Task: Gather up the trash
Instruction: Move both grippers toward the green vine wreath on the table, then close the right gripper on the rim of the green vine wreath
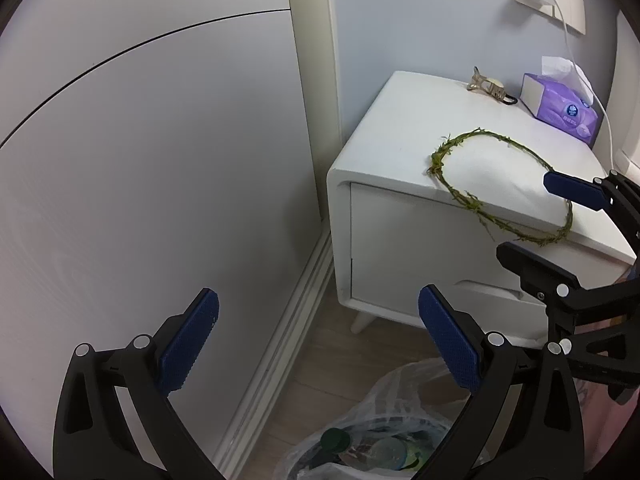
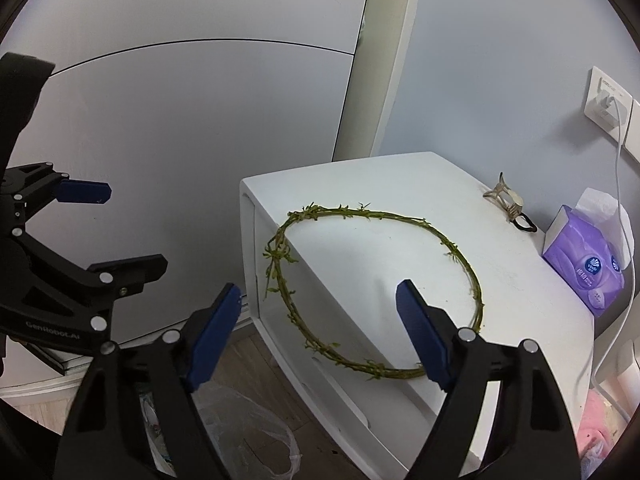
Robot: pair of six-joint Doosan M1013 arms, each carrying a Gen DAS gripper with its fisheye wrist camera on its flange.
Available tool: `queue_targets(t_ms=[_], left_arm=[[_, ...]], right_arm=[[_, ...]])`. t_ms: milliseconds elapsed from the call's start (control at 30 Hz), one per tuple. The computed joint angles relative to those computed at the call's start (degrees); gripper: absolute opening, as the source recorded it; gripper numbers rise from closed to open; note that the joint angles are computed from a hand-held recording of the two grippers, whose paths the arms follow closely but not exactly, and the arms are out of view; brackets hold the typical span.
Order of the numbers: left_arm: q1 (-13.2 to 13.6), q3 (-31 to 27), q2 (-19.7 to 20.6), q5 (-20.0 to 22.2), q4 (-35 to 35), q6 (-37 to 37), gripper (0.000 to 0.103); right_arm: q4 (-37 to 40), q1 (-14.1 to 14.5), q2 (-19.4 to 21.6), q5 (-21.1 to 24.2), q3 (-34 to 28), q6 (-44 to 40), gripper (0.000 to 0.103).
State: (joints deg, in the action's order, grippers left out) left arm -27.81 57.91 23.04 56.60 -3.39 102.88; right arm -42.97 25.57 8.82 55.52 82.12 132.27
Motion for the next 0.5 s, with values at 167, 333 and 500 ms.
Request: queue_targets(t_ms=[167,333,500], left_arm=[[0.16,0.46,-0.11,0.27,-0.15,-0.76,0.097],[0.05,0.01,0.32,0.55,-0.27,-1.34,0.097],[0.16,0.01,0.40,0.51,-0.64,-1.15,0.097]], right_arm=[[-1.53,0.06,0.27,0.53,-0.11,0.94,0.065],[-2.14,-0.12,0.42,1.05,-0.04,0.99,0.047],[-2.07,-0.35,0.39,0.96,0.08,0.74,0.040]])
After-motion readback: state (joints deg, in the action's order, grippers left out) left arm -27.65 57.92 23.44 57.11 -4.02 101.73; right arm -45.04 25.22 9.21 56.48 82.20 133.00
